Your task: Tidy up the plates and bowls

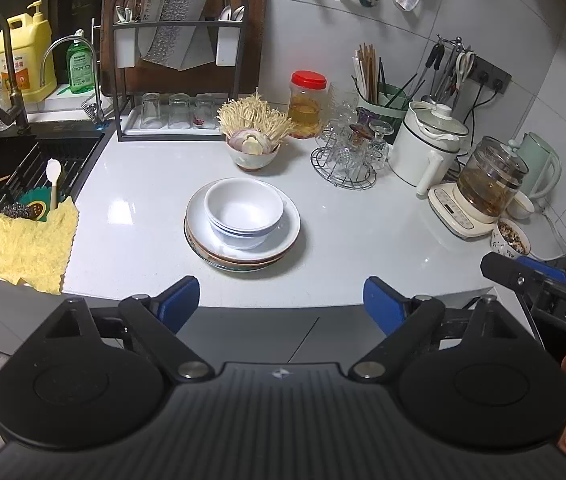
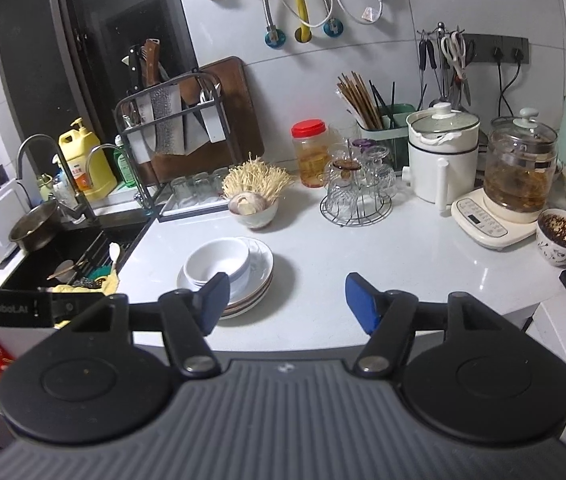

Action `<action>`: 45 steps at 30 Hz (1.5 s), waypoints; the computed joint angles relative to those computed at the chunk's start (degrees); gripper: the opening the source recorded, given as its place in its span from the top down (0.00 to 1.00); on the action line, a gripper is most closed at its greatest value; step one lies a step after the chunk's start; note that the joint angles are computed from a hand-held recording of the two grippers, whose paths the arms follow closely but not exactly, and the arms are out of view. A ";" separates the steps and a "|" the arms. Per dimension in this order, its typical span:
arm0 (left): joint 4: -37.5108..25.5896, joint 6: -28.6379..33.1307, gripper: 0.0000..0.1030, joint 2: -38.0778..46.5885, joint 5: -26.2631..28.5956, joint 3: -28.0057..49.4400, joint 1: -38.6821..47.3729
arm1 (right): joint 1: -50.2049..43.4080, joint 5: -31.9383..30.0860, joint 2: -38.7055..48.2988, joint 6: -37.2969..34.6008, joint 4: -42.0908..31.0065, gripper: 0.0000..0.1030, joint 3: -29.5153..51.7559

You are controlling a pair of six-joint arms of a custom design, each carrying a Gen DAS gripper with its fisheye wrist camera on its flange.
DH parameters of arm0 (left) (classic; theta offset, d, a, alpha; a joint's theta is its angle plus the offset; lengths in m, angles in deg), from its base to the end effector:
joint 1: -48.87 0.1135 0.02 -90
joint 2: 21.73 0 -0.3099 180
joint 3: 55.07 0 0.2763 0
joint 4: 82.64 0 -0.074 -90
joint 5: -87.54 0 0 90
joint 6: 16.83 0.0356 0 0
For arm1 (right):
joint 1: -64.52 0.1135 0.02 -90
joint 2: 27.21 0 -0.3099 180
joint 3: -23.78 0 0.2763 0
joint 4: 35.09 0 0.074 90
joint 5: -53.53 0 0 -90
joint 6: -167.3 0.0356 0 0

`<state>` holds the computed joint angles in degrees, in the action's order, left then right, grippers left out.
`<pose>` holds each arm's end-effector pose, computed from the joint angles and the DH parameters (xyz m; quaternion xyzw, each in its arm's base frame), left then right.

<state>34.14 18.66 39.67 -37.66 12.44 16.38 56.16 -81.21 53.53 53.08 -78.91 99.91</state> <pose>0.1817 -0.0914 0.3284 -0.2586 0.8810 0.0246 0.3954 0.3118 -0.0205 0.3229 -0.2530 0.8377 0.2495 0.4148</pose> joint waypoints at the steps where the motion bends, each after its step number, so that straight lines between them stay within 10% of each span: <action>1: -0.51 -0.23 0.09 0.25 -0.47 0.23 -0.32 | 0.00 0.10 -0.11 -0.33 -0.04 0.36 -0.06; 13: -2.34 -1.57 0.07 0.99 -1.87 0.79 -1.11 | 0.13 1.05 -0.49 0.41 0.46 0.35 -0.76; 17: -4.34 -4.22 0.06 1.73 -2.49 1.43 -1.72 | 0.02 0.30 -1.37 2.12 3.76 0.02 -2.35; 45: -4.55 -7.02 0.06 2.29 -2.69 0.81 -1.73 | 1.56 2.81 -0.25 0.95 2.40 0.00 -1.77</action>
<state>29.59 11.64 41.96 -40.35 13.25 14.65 57.72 -78.40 53.28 54.03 -76.51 98.14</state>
